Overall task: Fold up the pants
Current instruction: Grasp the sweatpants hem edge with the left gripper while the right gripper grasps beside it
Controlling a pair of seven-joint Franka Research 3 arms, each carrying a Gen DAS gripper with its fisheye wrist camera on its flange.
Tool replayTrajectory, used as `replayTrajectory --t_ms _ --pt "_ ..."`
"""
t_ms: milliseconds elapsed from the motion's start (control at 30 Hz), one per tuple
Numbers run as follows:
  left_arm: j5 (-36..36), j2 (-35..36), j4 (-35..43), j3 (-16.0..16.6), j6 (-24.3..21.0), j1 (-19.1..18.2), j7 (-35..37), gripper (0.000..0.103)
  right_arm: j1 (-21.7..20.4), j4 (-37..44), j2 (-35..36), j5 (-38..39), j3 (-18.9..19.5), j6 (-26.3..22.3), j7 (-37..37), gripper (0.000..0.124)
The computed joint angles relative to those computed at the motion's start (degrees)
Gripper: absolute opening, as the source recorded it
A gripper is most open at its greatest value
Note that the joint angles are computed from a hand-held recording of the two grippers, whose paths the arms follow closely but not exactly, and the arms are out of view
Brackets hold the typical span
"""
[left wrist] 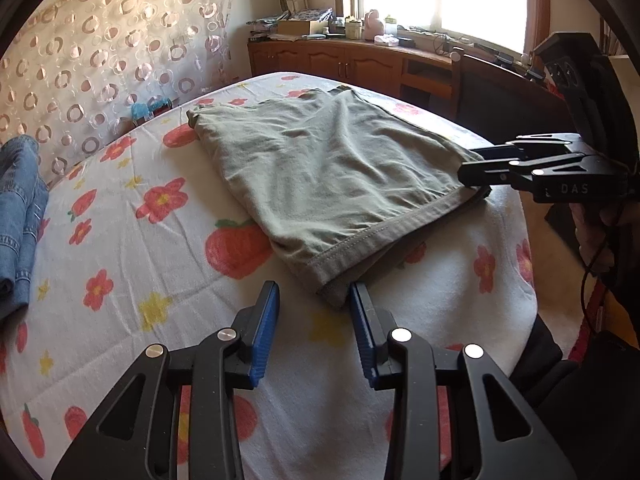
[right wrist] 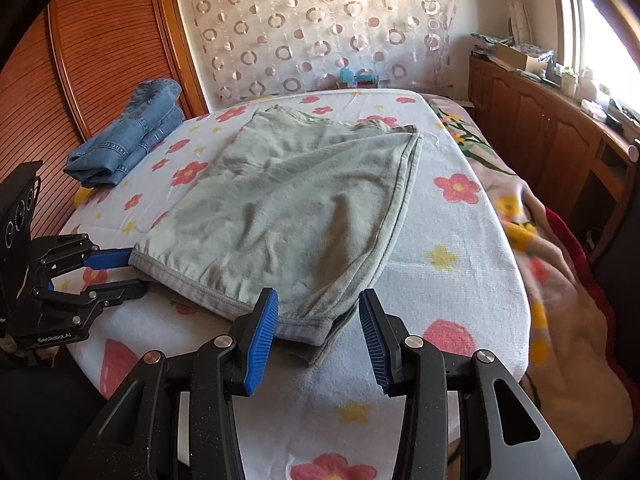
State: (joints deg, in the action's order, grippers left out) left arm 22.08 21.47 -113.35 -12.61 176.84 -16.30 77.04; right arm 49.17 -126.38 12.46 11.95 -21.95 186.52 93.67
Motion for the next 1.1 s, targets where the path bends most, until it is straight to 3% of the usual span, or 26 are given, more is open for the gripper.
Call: replayTrajectory --t_ms 233,400,500,567,767,833,900,1000,1100 --pt "4.46 0.01 1.06 5.84 1.98 -5.02 -5.13 0.038 -2.72 -0.26 -0.18 0.07 2.92 -0.14 0.16 0.044" --pt "4.60 0.29 1.07 4.17 3.12 -3.44 -5.17 0.039 -2.40 -0.45 -0.42 -0.15 2.69 -0.21 0.35 0.044" --pt "3.36 1.21 1.91 0.72 2.07 -0.92 -2.57 0.039 -2.56 -0.48 -0.46 -0.34 2.94 -0.14 0.50 0.044" --pt "4.28 1.13 1.99 2.88 2.31 -3.06 -3.41 0.040 -2.18 -0.43 -0.37 -0.45 2.57 -0.10 0.58 0.044" --pt "1.55 1.77 1.68 -0.86 2.37 0.49 -1.15 0.041 -2.14 -0.56 -0.35 -0.59 2.50 -0.11 0.77 0.044" --pt "1.59 1.46 0.90 -0.05 4.22 -0.09 -1.37 0.036 -2.21 -0.78 -0.54 -0.34 2.62 0.19 0.78 0.044" --pt "1.04 1.32 0.16 -1.46 6.15 1.24 -0.53 0.027 -2.01 -0.87 -0.62 -0.03 2.54 0.24 0.51 0.044" --pt "1.64 0.69 -0.61 1.40 8.45 -1.31 -1.26 0.020 -1.00 -0.65 -0.46 -0.13 1.72 -0.13 0.28 0.044" --pt "1.31 0.76 -0.61 0.49 8.01 -0.53 -1.21 0.020 0.59 -0.77 -0.43 -0.37 0.16 0.09 0.56 0.044"
